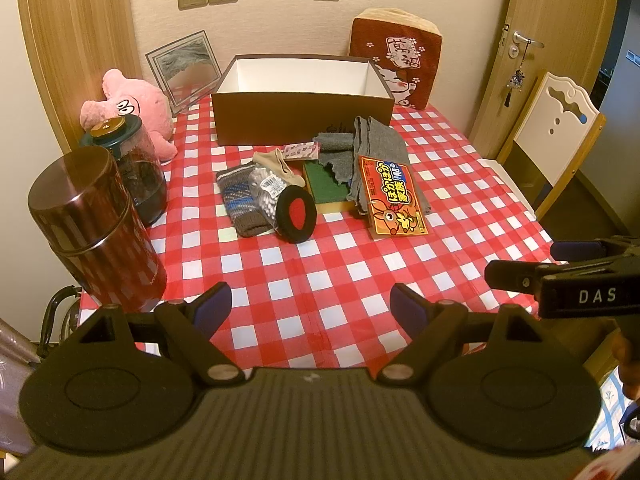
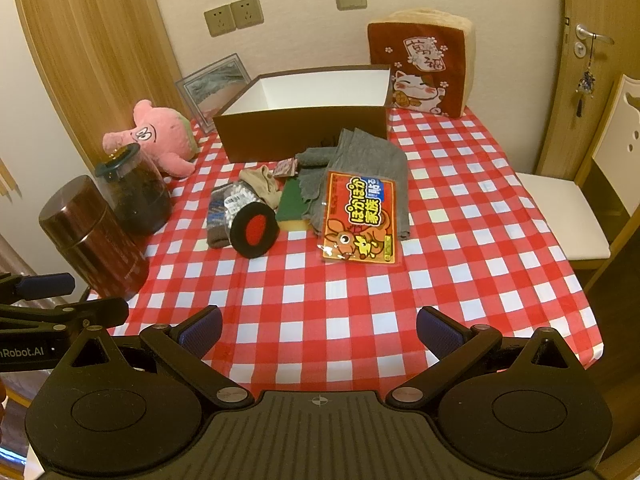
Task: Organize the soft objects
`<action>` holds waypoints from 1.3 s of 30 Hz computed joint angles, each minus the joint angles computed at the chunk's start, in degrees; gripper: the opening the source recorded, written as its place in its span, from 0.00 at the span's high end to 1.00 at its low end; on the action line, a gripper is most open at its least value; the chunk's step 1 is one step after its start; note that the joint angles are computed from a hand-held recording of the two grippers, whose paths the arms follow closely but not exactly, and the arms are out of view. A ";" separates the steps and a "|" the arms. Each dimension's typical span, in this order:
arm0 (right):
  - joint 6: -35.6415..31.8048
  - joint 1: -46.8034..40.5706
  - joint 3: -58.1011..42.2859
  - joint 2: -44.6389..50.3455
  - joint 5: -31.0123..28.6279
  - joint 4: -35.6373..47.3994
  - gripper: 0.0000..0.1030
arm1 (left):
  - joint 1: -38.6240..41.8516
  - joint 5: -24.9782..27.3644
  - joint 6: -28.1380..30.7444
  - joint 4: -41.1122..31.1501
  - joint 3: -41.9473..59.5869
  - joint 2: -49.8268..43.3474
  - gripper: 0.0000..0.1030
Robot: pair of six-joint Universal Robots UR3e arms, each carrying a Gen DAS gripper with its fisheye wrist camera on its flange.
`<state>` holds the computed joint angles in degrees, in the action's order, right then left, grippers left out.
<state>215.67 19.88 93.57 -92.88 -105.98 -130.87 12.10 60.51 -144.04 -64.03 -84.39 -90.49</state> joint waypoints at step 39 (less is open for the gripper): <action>-0.16 -0.11 -1.14 0.35 -0.02 0.38 0.00 | -0.49 0.36 -0.32 -0.35 -0.87 1.35 0.17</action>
<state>215.51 19.78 92.42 -92.54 -106.00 -130.48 11.60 60.88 -144.36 -64.38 -85.27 -89.14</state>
